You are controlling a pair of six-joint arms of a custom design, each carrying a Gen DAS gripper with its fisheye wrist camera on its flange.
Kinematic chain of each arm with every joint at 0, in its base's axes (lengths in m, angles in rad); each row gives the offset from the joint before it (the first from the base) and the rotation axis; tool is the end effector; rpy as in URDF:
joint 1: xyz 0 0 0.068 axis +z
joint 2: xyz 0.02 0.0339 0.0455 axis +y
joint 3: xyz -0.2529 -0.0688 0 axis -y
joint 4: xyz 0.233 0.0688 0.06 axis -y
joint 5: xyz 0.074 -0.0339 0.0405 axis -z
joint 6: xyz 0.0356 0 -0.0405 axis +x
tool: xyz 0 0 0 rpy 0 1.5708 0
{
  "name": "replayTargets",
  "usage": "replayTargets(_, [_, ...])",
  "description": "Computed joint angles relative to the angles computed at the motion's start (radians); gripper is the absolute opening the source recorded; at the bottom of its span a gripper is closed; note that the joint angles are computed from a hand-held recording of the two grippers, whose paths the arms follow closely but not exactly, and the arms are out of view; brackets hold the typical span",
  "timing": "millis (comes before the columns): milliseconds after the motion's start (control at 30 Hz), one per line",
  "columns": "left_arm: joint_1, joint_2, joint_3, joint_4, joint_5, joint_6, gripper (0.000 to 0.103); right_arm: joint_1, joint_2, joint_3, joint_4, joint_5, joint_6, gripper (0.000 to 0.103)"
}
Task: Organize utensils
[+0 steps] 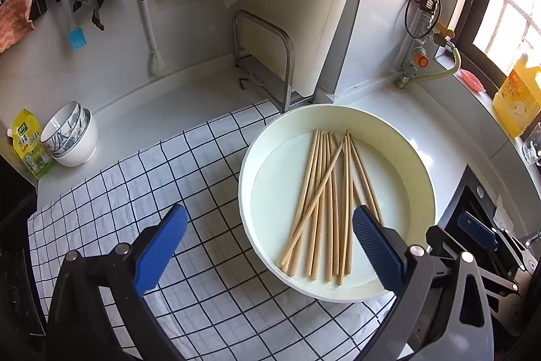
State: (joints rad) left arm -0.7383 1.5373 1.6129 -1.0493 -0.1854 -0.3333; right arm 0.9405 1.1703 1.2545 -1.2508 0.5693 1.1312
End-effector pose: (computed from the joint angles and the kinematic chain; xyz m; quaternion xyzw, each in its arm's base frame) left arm 0.2268 -0.1975 0.3536 0.1647 0.9377 -0.0734 0.2970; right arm 0.1271 0.1417 0.3302 0.1456 0.9306 0.0255 0.3349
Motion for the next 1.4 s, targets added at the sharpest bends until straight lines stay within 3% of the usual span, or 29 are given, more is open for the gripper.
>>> replayTargets(467, [-0.022, -0.002, 0.015, -0.025, -0.052, -0.005, 0.097, 0.026, 0.022, 0.024, -0.02, 0.004, 0.014, 0.062])
replayTargets(1400, [-0.018, 0.008, 0.035, -0.042, -0.052, -0.018, 0.097, 0.036, 0.034, 0.035, -0.028, 0.009, 0.016, 0.062])
